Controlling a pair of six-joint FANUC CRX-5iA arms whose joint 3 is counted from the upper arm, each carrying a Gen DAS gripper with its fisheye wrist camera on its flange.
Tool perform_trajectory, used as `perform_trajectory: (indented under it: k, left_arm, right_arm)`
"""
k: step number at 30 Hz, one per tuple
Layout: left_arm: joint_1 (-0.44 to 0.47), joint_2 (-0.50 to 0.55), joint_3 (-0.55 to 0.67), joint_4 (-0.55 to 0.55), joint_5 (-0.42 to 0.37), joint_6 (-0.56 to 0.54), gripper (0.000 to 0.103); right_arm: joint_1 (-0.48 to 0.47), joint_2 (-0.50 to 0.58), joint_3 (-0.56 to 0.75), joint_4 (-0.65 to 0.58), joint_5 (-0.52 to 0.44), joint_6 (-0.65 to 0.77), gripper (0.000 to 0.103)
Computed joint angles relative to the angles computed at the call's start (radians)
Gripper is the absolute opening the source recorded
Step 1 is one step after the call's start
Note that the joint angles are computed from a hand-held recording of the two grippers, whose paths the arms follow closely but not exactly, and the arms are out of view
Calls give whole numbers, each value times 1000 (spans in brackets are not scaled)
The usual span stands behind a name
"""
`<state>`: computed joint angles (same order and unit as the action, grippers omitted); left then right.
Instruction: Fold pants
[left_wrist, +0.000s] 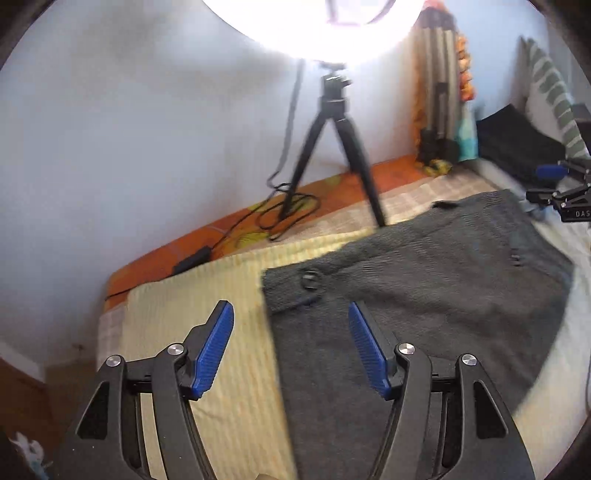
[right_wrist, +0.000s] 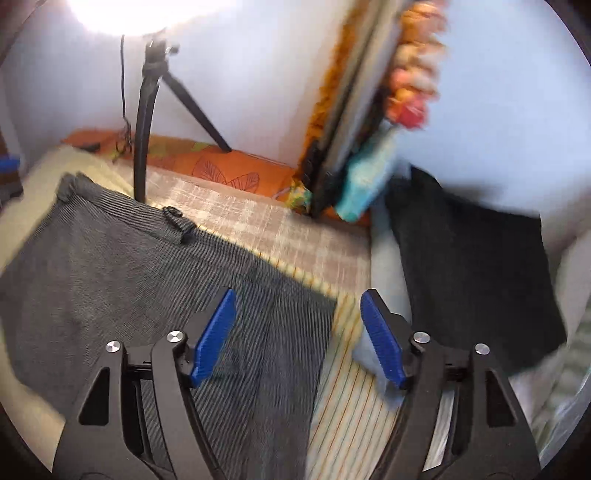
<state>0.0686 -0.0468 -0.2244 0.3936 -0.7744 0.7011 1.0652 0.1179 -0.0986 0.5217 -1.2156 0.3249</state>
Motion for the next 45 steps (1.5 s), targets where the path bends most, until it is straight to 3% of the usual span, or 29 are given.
perform_trajectory:
  k: [1, 7, 10, 12, 15, 18, 22, 27, 30, 32, 34, 37, 40, 43, 45]
  left_arm:
    - [-7, -12, -19, 18, -1, -8, 65]
    - [-100, -45, -101, 54, 26, -15, 65]
    - [-149, -21, -102, 62, 30, 26, 65]
    - [-185, 1, -97, 43, 51, 60, 65]
    - [-228, 25, -94, 1, 95, 100, 65]
    - [-252, 65, -60, -93, 95, 186, 65]
    - [-258, 88, -61, -119, 122, 201, 68]
    - [-250, 69, -72, -98, 132, 207, 69]
    - [-242, 22, -104, -63, 134, 192, 69]
    - [-233, -13, -137, -33, 135, 163, 69]
    - [-228, -43, -170, 8, 121, 119, 69]
    - [-240, -62, -195, -18, 130, 112, 69]
    - [-256, -43, -188, -82, 126, 156, 70]
    - [-260, -30, -201, -74, 149, 149, 73]
    - [-248, -26, -191, -55, 121, 155, 73]
  right_arm:
    - [29, -41, -43, 5, 3, -88, 84]
    - [188, -215, -228, -20, 4, -560, 84]
    - [249, -285, -336, 9, 66, -803, 84]
    - [275, -331, -419, 52, 163, -955, 84]
    - [256, -352, -503, 137, 318, -1071, 85]
    - [219, -345, -536, 204, 412, -1118, 85]
    - [172, -335, -582, 285, 486, -1238, 85]
    - [151, -328, -630, 371, 491, -1415, 84]
    - [160, -306, -599, 337, 443, -1386, 75]
    - [146, -289, -585, 321, 467, -1349, 50]
    - [143, -282, -578, 316, 468, -1336, 37]
    - [153, -278, -567, 323, 430, -1327, 25]
    - [160, -274, -544, 319, 394, -1286, 19]
    - [168, -259, -494, 309, 341, -1198, 15]
    - [171, -244, -455, 300, 307, -1132, 15]
